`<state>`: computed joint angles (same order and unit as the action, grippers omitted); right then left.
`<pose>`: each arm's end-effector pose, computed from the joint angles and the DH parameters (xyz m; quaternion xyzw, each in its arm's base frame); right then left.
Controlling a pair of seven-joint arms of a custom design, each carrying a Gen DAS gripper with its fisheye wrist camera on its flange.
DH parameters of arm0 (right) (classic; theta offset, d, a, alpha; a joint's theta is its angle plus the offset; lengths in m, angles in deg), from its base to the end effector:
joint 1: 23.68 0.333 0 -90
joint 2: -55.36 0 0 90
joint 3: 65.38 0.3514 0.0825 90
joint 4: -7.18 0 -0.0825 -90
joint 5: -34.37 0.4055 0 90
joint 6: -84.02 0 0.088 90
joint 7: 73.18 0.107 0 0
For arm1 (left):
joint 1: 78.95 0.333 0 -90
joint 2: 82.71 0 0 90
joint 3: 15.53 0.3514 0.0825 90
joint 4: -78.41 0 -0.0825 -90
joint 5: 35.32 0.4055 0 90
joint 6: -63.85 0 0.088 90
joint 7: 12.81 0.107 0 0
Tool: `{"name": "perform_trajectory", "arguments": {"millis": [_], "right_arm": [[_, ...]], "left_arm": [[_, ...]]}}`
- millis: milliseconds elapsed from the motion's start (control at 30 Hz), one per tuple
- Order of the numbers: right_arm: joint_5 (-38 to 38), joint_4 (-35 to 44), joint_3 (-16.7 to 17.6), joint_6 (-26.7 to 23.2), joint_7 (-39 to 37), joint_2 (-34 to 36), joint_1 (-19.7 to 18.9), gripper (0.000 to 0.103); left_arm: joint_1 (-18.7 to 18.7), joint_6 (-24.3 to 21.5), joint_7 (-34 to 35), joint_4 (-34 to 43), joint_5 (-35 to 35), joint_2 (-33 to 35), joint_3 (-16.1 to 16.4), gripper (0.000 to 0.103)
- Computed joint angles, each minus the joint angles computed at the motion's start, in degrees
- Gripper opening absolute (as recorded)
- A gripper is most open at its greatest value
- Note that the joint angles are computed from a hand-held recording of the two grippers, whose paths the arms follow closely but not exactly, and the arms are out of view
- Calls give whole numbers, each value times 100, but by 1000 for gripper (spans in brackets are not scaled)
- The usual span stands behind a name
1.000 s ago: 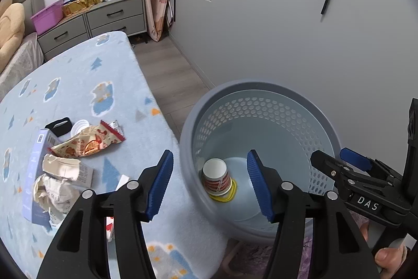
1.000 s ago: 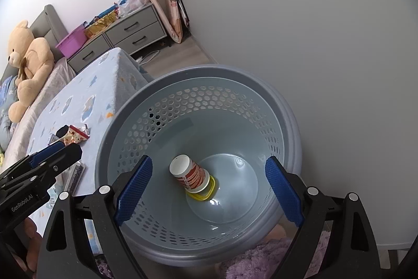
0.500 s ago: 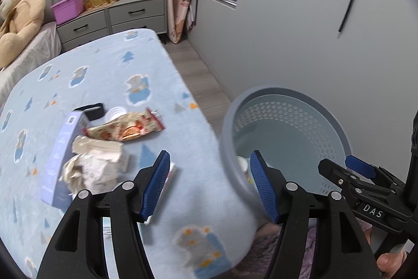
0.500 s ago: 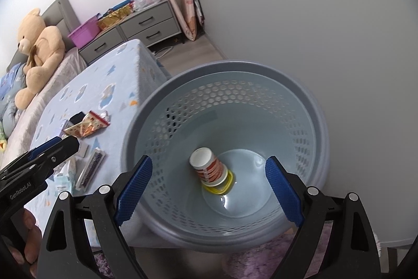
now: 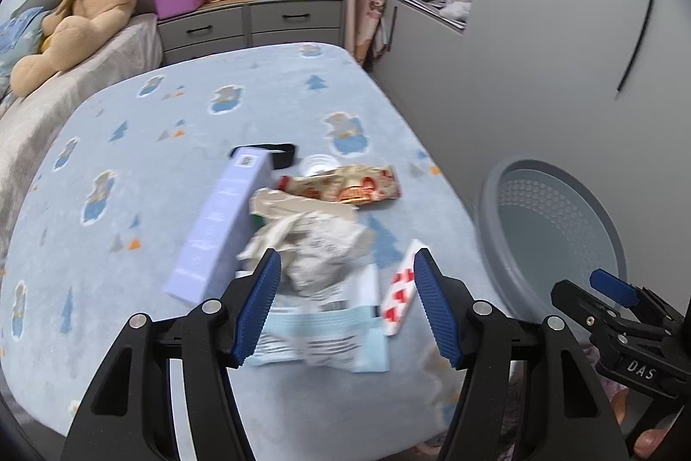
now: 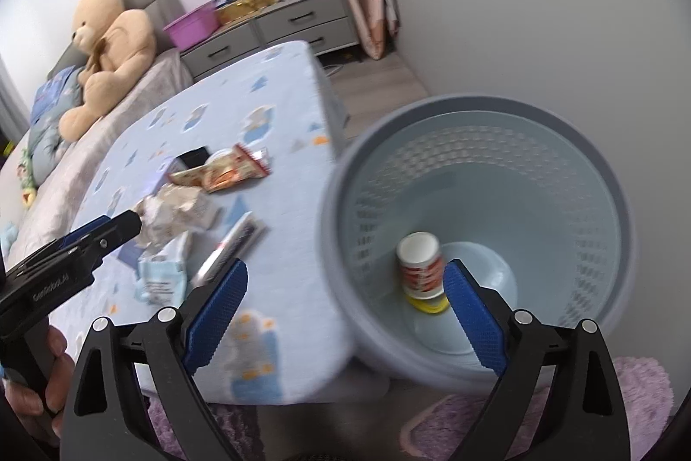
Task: Collect trash
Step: 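Move both open grippers back over the remaining trash on the table, then grasp the white strip with red hearts with the right gripper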
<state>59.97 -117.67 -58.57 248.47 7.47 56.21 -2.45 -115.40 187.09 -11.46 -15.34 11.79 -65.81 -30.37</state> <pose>0.5389 0.2593 0.4807 -0.7439 0.5707 -0.0848 0.3372 0.4785 -0.5153 0.5103 -0.7529 0.5626 -0.2359 0.2470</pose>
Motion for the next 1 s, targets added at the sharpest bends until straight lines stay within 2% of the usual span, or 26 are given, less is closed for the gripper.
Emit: {"name": "perform_trajectory", "arguments": {"millis": [100,367,567,767,1000], "right_arm": [[37,37,67,-19,-48,49,78,91],[-500,302,126,-204,595,295,279,91],[-1468,654,31,-345,1565,601,499,91],[-2720,1092,-231,-615,2829,966,824,91],[-3653,1475,-414,-961,3722,1250,1049,88]], "left_arm": [[41,-51,-233,-373,17,-281,4,63],[354,-62,-626,-1153,-36,-836,-158,63],[522,-53,-802,-1468,-23,-1050,-251,63],[672,66,-887,-1749,-55,-1232,-309,63],[786,146,-898,-1902,-49,-1322,-337,63]]}}
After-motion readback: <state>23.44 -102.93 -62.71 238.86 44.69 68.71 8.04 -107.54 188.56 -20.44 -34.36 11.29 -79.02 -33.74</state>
